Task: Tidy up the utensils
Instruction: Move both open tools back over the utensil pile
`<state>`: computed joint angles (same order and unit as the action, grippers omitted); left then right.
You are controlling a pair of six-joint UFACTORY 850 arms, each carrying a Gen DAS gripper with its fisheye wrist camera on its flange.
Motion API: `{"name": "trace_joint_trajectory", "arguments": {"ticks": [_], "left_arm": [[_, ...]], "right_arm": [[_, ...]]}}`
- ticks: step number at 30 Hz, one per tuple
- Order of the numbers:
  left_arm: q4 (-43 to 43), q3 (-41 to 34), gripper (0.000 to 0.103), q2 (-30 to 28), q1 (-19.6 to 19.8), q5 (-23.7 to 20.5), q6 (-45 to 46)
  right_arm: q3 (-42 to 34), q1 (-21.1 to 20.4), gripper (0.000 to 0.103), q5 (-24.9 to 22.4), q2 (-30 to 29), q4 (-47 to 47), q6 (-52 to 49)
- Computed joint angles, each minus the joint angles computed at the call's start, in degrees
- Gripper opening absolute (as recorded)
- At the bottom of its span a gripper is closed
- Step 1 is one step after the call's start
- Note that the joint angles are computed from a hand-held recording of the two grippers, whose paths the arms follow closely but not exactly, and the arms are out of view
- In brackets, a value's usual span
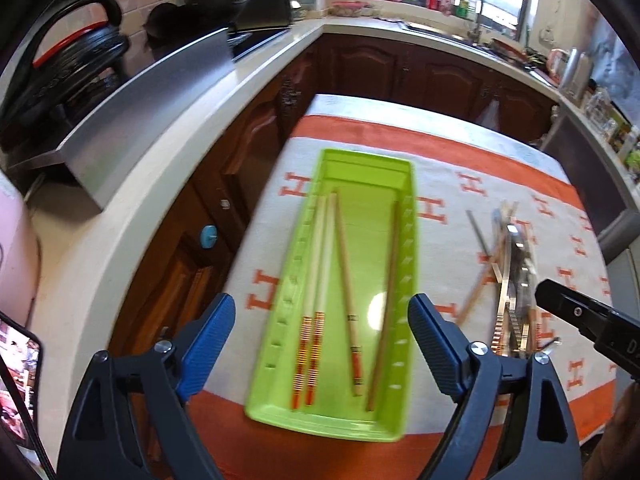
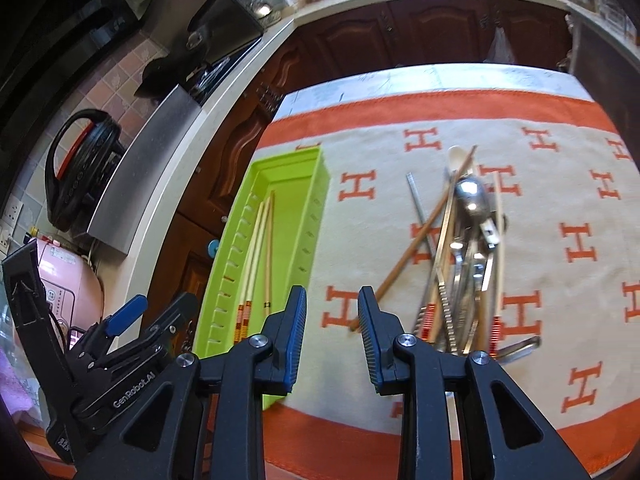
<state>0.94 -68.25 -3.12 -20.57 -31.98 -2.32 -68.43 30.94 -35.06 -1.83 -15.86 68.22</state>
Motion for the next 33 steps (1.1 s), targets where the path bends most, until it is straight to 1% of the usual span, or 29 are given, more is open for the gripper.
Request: {"name": "trace_joint_trajectory", "arguments": {"ticks": [6,10,14,16,22,27,31,33], "left_arm": [[-2.02,-0.33,0.089,0.22,-3.07,-0.51,1.4],[-2.09,-0.05,0.089,0.61,-5.07,0.31,1.26],[-1.93,-0.33,0.089,0.21,-7.02,0.66,1.09],[-1.85,-0.65,0.089,-0.26,-8.0,0.78,1.01],[-1.32,-1.97,0.089,-1.96,-9.82,0.57,0.98],[-1.79,-3.7,0.089,-4.25,-10.97,0.09,1.38],[-6.39,-5.33,0.089,-6.61,-10.81,-0.67,5.38],[-11.66,-6.52,0.089,-8.15,-10.13,-1.89,9.8]], "right_arm": [[3.89,-0.99,0.03,0.02,5.03,-2.7,2.8],[6.44,-1.61,0.036,-1.38,8.56,-5.87,4.08],[8.66,-2.39,0.036,-2.94,11.17,-8.43,4.87],[10.01,-3.4,0.036,-2.95,12.37,-7.89,4.15],[12.66,-6.58,0.036,-2.44,13.83,-4.92,1.23],[13.65,-8.31,0.036,-1.74,13.48,-3.23,-0.8],[14.06,-9.51,0.036,-1.43,12.84,-2.48,-2.09],[14.52,-10.49,0.036,-0.79,12.69,-1.26,-3.29]]}}
